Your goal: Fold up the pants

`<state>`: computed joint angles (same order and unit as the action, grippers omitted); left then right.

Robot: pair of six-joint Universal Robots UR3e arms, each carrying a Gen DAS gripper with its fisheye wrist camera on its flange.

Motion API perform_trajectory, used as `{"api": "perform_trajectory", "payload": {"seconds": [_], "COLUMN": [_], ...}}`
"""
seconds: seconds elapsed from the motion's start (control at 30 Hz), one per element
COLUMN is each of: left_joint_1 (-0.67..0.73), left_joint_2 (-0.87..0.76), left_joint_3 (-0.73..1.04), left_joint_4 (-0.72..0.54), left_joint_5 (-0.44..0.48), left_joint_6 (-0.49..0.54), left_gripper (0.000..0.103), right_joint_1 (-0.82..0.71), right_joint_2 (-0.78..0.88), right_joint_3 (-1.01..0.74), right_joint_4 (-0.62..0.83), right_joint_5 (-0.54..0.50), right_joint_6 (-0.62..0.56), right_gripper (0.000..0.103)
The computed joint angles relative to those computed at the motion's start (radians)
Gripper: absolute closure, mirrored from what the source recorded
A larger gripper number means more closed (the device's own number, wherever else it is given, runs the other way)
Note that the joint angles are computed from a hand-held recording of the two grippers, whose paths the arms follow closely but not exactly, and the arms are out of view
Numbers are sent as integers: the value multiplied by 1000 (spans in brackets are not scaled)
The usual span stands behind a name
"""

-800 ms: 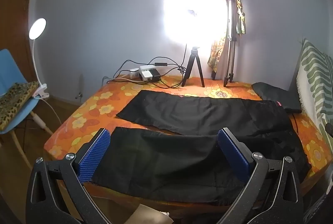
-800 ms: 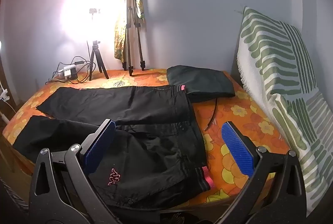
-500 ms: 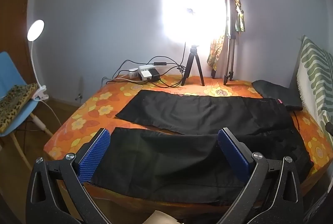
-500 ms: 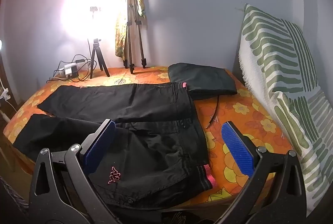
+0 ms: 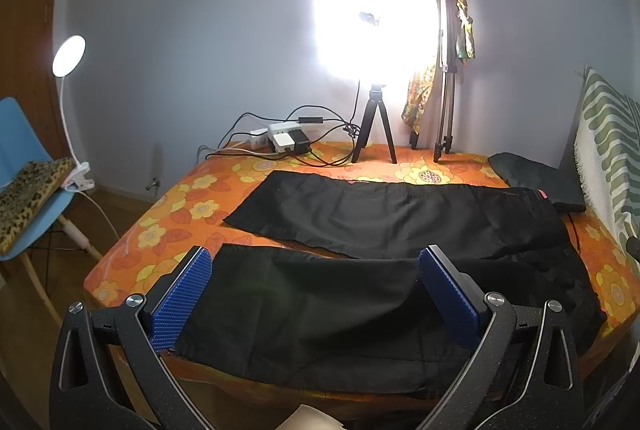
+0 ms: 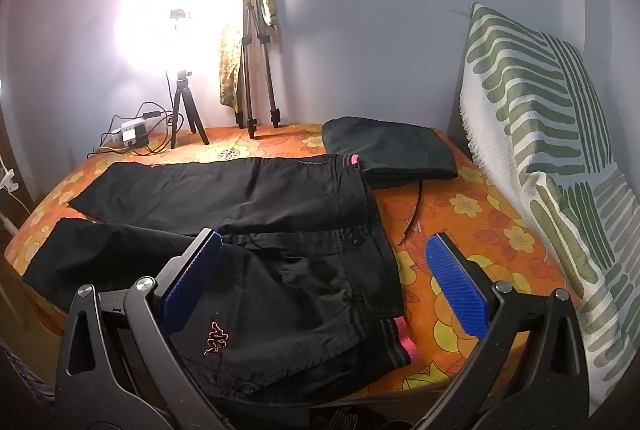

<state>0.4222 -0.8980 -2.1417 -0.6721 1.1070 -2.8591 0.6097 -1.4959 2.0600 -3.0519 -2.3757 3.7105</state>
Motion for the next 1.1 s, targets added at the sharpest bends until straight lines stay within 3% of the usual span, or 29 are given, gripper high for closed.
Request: {"api": "perform_trajectory", "payload": {"seconds": [1.1], "left_joint_1": [-33], "left_joint_2": [-43], "left_joint_3": [41], "left_joint_4": [5], "left_joint_5": [30], "left_joint_6": [-13], "left_gripper": [0], "right_joint_1": [-7], "right_joint_2": [4], "right_joint_3": [0], "right_joint_4": [-5], "right_joint_5": [10], "right_joint_6": [1], "right_gripper": [0]}}
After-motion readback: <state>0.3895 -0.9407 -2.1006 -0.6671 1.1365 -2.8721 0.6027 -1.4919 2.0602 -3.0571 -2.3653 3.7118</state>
